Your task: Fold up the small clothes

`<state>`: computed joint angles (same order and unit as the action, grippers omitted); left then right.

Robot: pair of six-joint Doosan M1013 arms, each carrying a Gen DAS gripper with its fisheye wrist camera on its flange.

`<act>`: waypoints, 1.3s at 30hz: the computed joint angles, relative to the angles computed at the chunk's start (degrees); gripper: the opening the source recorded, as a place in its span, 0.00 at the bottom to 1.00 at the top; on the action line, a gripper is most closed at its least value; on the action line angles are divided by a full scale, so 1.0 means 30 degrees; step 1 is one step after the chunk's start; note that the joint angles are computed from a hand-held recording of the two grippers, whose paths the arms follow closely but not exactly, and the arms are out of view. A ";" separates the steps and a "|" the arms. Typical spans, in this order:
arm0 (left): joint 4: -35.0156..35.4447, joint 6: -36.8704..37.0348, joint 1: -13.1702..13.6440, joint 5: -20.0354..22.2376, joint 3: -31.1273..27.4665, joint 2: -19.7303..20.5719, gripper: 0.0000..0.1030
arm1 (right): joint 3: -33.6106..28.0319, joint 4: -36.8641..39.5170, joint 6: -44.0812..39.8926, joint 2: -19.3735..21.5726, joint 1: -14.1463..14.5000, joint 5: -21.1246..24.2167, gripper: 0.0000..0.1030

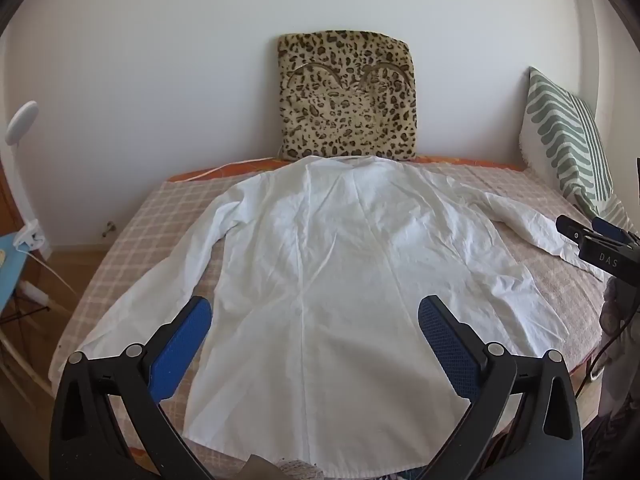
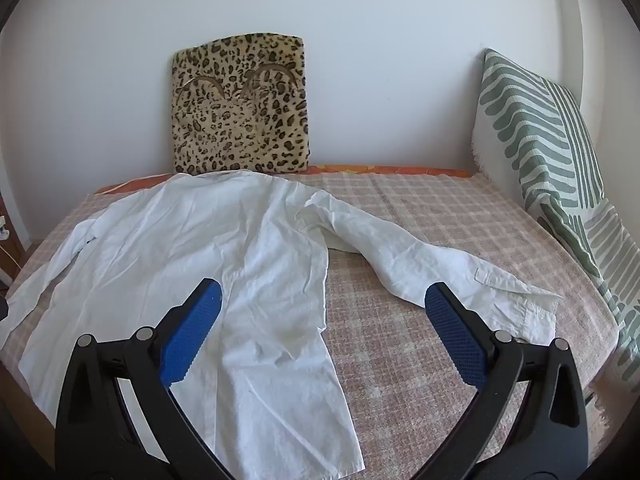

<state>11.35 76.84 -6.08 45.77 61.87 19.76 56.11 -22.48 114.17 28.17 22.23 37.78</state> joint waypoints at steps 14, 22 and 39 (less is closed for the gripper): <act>0.0776 -0.0873 0.0033 -0.0130 0.0066 0.0004 1.00 | -0.0082 0.0220 -0.0111 0.0073 -0.0013 0.0137 1.00; 0.0770 -0.0842 0.0021 -0.0104 0.0017 -0.0005 1.00 | -0.0079 0.0202 -0.0063 0.0096 -0.0015 0.0119 1.00; 0.0884 -0.1037 -0.0015 -0.0357 0.0067 -0.0089 1.00 | -0.0054 0.0200 -0.0027 0.0133 -0.0017 0.0049 1.00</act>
